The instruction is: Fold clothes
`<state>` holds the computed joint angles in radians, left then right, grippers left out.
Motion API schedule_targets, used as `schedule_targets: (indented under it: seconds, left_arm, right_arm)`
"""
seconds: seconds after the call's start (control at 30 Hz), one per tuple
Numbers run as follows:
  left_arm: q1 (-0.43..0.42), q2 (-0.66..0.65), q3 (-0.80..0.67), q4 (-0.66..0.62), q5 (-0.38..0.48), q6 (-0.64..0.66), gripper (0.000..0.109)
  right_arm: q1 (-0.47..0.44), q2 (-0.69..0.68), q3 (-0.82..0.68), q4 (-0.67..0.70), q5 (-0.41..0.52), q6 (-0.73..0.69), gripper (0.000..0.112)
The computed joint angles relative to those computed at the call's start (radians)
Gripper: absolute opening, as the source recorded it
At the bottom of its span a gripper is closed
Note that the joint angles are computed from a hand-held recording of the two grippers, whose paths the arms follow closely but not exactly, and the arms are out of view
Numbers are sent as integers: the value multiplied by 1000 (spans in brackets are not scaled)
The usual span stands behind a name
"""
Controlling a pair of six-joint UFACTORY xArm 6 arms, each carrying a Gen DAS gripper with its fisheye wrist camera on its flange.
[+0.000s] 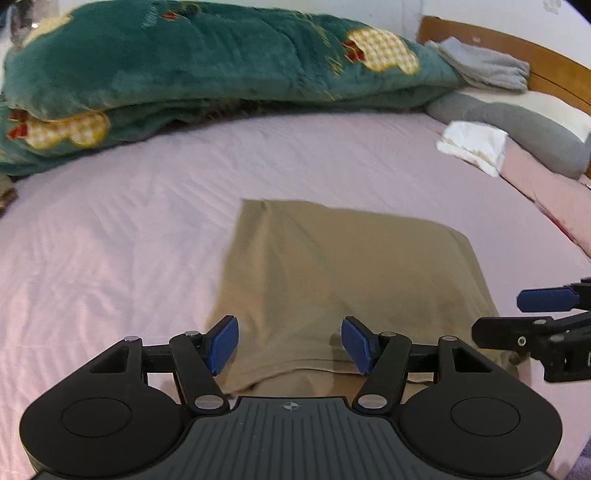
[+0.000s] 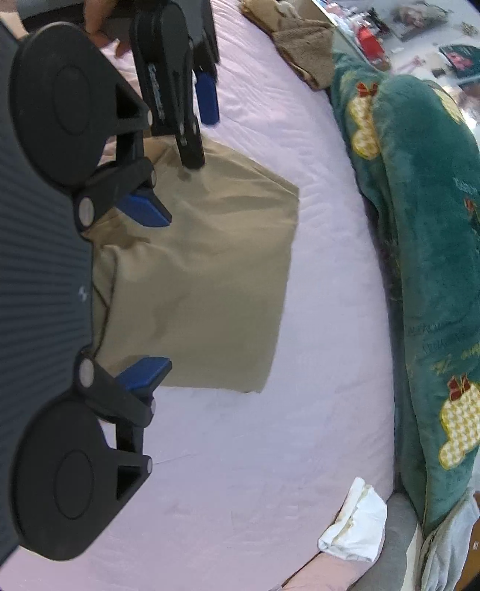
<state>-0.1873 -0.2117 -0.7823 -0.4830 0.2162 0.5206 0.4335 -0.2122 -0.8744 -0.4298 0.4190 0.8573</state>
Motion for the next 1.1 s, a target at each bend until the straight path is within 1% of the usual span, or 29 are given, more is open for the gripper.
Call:
schedule_targets:
  seconds: [0.03,0.07,0.13,0.17,0.23,0.27,0.3,0.37,0.43,0.5,0.6,0.7,0.77,0.8,0.83,0.93,1.0,1.1]
  left_arm:
    - [6,-4,5,5,0,-12,64]
    - [12,-4,9,21,7,-29,65]
    - [22,8,17,71,38,-53,65]
    - [22,4,30,57,35,-33,65]
    - [18,-5,59,8,24,23,65]
    - [22,-18,65,4,35,32,65]
    - [29,-31,65,-2,54,36,65]
    - [46,-62,63,-77,90,88,65]
    - [67,-92,68,-123,96,125,65]
    - [76,-110,76,-124,80,115,65]
    - [101,-87,42,-136,96,85,65]
    - [100,-53,34,-42,64,-37,65]
    - [94,-40,32,-55,77,-50,65]
    - [92,-34,28,-73,103,-40,65]
    - [90,-28,23,-91,133,-29,65]
    - [62,-24,54,-32,104,-78,67]
    - [52,-23,68,-3,76,-123,68]
    - [41,-30,71,14,85,-136,68]
  right_arm:
    - [1,6,-4,-11,5,22,78]
    - [3,18,-6,4,9,14,78]
    - [12,49,-10,75,43,-48,78]
    - [18,55,5,69,48,-47,78]
    - [25,30,55,-9,18,17,80]
    - [31,14,72,-19,18,26,81]
    - [31,-2,81,7,23,5,81]
    - [26,-33,94,52,32,-25,81]
    - [15,-64,104,92,39,-45,81]
    - [-5,-103,132,112,8,-29,81]
    - [-24,-111,149,108,-4,38,82]
    - [-31,-86,160,133,-23,112,82]
    - [-25,-77,169,89,-34,189,83]
    - [-19,-73,175,80,-44,210,83]
    - [-13,-70,180,89,-54,211,83]
    - [-8,-72,197,77,-81,246,84]
    - [-8,-70,193,73,-78,244,85]
    - [-4,-60,182,54,-82,240,84]
